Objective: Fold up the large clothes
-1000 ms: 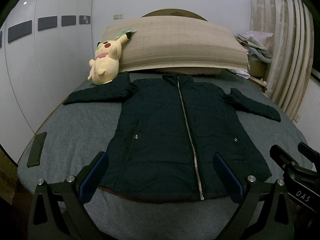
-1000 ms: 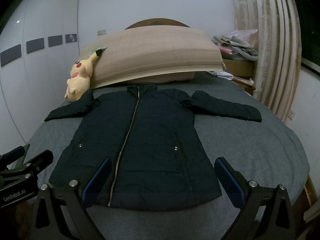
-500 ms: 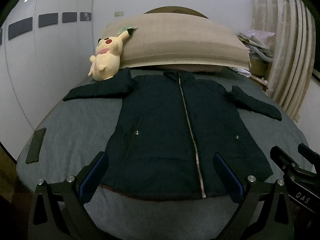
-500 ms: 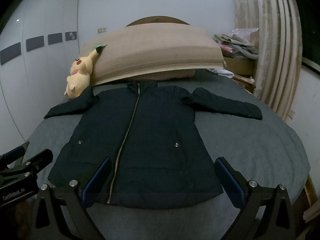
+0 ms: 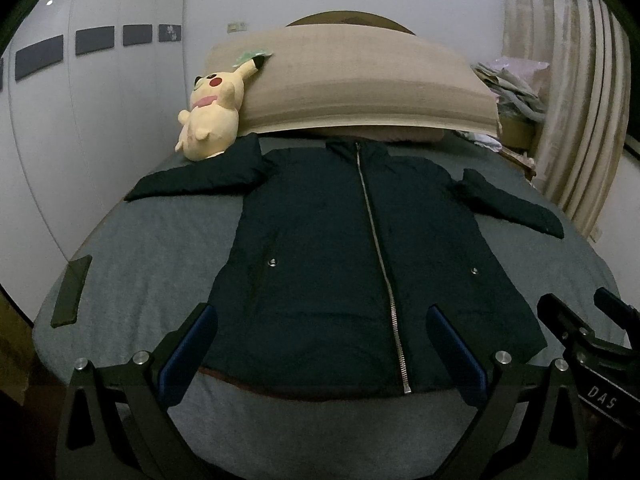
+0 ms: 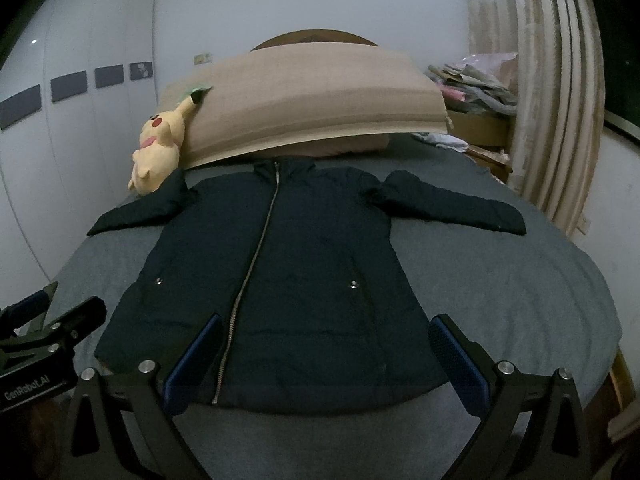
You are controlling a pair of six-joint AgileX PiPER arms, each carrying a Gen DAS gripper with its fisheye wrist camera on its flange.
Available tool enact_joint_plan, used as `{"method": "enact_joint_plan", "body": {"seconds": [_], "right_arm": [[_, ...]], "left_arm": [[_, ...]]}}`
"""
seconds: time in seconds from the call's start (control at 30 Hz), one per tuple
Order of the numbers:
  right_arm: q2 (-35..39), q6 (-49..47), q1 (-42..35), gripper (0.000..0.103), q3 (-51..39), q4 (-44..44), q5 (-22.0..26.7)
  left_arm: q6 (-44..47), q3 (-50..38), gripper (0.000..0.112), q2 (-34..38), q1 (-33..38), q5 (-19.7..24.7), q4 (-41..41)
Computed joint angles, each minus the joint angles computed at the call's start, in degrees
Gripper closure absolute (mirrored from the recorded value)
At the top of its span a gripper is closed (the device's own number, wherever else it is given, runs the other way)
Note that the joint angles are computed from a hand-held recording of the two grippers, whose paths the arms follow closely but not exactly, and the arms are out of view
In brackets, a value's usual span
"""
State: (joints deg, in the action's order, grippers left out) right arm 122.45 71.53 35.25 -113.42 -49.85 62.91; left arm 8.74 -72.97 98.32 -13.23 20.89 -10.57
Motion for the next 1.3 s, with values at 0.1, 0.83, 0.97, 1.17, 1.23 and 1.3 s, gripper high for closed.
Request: {"method": "enact_joint_plan", "body": {"seconds": [0.1,0.83,0.97,1.17,1.23,1.3], "right_arm": [[-0.29,0.2,0.07,0.0,0.57,-0.17,-0.21],[-5.7,-4.5,-16.85,0.0,19.93,14.85,-25.48],[-4.87,-13.12,-24.84,0.0,17.39,22.47,-27.38],[-0.75,-33.82,-42.66,0.0,10.65,49.09,-34.78],[3.04,-40.28,-48.26,0.0,5.55,60.55,-34.96],[9.31,-45.82,-53.91,0.004,-3.02,71.83,-31.88]], "left_arm": [[0.03,0.26,0.009,-0.14,-0.07,-0.26,-0.08],[-10.03,-18.76,0.009,20.65,-1.61,9.15,13.81],[-12.26,-27.11,0.009,25.53,-2.77,12.36,17.27],[-12.67,-44.79,0.009,35.89,-4.14,20.1,19.01],[-11.95,-51.58,0.009,39.66,-4.3,22.72,18.27],[-11.76,-61.12,0.009,44.71,-4.58,26.66,18.27]]}}
